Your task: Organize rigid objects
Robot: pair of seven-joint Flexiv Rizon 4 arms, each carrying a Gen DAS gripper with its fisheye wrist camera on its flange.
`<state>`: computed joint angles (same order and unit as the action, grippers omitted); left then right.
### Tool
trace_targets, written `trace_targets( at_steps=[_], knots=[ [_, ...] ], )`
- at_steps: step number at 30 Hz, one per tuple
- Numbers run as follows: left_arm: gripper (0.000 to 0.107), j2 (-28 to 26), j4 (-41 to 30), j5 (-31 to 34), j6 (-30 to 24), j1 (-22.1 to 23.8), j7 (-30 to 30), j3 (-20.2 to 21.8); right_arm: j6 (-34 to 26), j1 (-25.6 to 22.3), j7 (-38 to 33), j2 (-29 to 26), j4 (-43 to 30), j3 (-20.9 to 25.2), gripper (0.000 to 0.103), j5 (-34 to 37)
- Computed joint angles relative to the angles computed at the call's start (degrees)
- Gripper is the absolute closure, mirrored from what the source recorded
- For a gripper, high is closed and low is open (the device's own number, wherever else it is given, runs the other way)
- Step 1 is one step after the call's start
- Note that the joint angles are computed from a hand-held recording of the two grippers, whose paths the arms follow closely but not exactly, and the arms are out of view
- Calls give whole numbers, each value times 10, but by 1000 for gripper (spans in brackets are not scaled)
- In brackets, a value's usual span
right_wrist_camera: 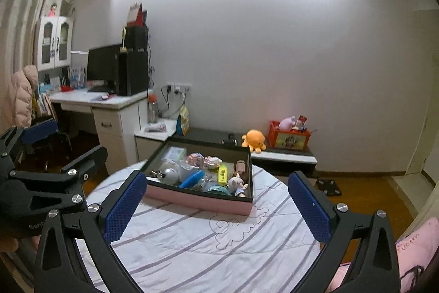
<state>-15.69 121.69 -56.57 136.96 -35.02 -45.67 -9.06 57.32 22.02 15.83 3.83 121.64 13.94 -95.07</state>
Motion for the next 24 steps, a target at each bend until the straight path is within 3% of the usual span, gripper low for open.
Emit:
trace_targets(
  at_steps=[13,19,24],
  knots=[
    [4,90,120,-45,193,-62,-31,-42,-73,29,34,116,63,71,0,10],
    [4,123,157,-66,235,-84,-50,-59,-104,44,35,151,75,101,0,24],
    [4,147,176,-76,230,-94,-64,-66,-139,53,22,167,79,126,0,48]
  ],
)
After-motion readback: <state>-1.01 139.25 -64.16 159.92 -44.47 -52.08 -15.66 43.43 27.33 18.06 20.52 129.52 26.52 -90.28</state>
